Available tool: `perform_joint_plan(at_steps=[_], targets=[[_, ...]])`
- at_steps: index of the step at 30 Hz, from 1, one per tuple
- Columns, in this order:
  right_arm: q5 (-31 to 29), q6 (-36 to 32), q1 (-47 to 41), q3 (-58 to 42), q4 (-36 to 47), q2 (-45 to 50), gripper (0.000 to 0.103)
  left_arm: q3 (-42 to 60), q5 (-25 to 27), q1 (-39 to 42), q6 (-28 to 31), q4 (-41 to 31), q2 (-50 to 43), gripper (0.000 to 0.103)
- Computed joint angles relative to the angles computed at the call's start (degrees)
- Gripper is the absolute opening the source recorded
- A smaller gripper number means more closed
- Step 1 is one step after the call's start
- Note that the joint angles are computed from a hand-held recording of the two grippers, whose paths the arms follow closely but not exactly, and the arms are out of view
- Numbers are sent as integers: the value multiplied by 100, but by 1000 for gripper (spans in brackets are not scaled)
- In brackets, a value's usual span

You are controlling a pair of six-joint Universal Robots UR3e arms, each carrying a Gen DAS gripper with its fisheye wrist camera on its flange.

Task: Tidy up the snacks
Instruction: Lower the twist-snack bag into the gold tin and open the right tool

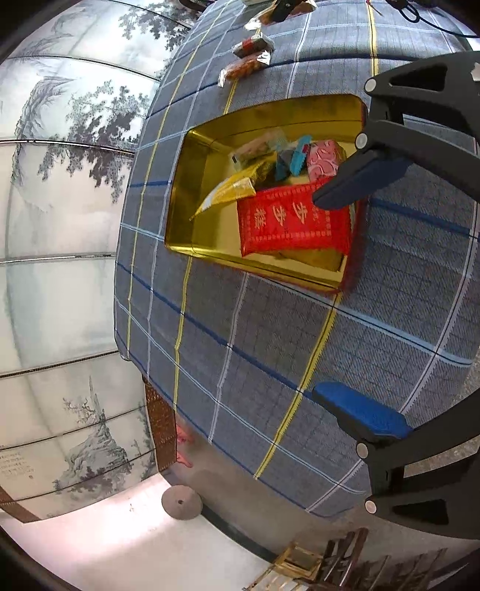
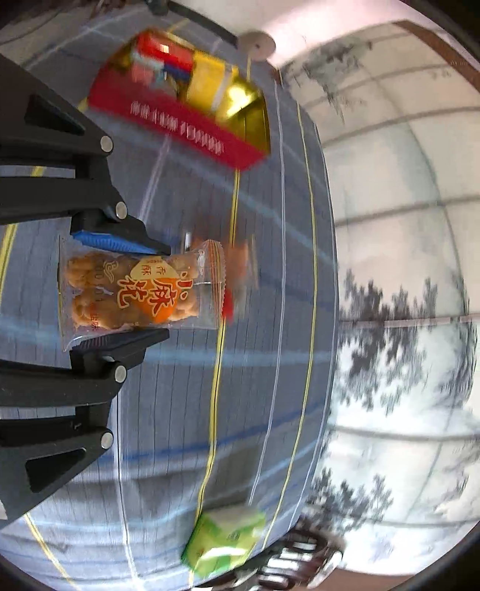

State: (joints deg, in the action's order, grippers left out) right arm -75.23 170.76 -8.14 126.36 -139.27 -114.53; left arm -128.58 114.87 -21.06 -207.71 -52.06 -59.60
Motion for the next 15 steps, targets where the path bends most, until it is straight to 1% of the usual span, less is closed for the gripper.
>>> perform_joint_plan(at_steps=[5, 10, 15], targets=[[-435, 615, 1245, -542, -343, 704, 37, -209, -110, 247, 142, -78, 286, 94], [-706, 1027, 2139, -1099, -430, 1293, 37, -376, -209, 523, 248, -201, 622, 94], [-877, 1308, 2805, -1661, -477, 1899, 37, -562, -371, 931, 488, -399, 1084, 94]])
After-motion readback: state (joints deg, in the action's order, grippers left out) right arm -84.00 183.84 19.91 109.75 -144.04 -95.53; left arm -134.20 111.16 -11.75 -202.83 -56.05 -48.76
